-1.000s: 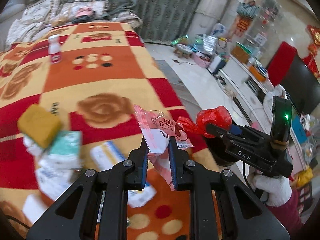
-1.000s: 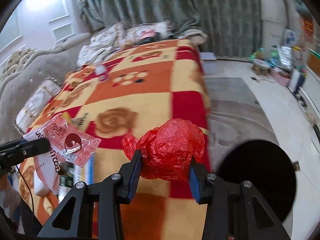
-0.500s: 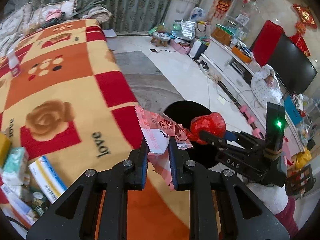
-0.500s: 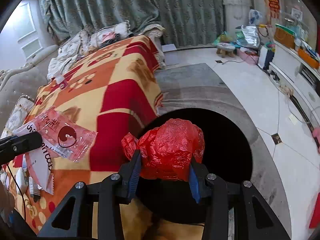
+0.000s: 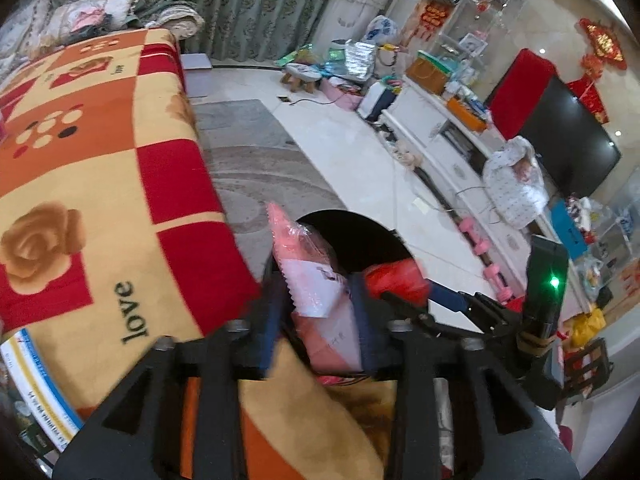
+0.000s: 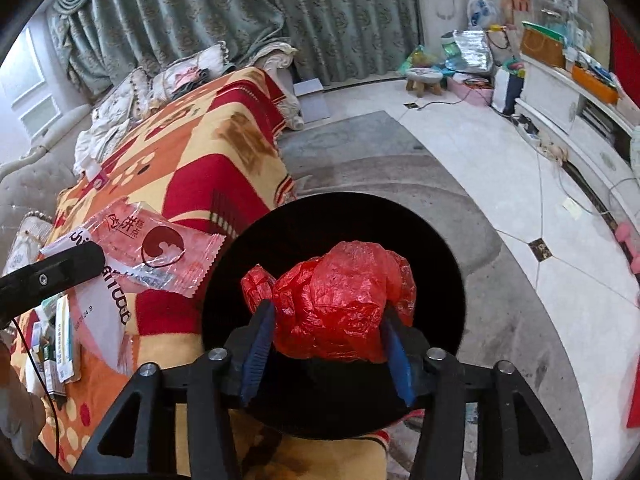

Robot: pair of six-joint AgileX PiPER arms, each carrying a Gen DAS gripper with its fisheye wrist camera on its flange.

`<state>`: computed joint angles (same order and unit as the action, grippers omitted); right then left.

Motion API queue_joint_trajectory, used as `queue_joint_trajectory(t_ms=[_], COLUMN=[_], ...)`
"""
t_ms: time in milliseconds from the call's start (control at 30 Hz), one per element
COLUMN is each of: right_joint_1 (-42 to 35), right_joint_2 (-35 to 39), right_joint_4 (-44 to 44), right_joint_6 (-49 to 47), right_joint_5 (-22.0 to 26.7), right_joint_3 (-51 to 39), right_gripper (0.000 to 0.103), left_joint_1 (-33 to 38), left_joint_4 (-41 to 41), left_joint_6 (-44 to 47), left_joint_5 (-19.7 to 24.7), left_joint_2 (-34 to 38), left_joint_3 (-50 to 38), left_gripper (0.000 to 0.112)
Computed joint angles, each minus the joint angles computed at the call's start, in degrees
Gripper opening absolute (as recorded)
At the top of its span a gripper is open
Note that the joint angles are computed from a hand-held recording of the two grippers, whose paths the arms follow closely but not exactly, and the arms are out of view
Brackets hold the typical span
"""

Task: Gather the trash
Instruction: 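Carry the red bag and pink wrapper to the black bin and release both, then return both tools to the trash pile on the blanket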

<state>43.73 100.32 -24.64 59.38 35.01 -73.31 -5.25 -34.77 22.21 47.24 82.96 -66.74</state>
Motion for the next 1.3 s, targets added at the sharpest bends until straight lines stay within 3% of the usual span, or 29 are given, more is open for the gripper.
queue_joint_trajectory(t_ms=[33,100,733,1300], right_joint_1=[0.1,-0.1,5.2,12.3], right_joint_2=[-0.2,-0.7,4.2,15.4], right_joint_4=[-0.5,-0.5,1.2,4.7], right_joint_6=[0.6,1.0,-2.5,-10.2], right_joint_5=[0.3,-0.3,1.9,9.5], right_joint_3=[0.1,0.8,-7.6,-28.4], right_gripper=[0.070,0.074,0.074,0.074], left_joint_1=[0.3,0.4,8.7,27.9], left_joint_4=[-1.0,-1.0,9.9,7.1], left_joint_6=[0.7,0.8,-1.9,9.1], left_joint_5=[0.1,0.0,2.3,7.2], left_joint_2=[-0.1,-0.4,-9.7,-13.4], left_joint_3=[0.2,0.4,5.6,7.8], left_gripper=[0.050,0.051,0.051,0.051])
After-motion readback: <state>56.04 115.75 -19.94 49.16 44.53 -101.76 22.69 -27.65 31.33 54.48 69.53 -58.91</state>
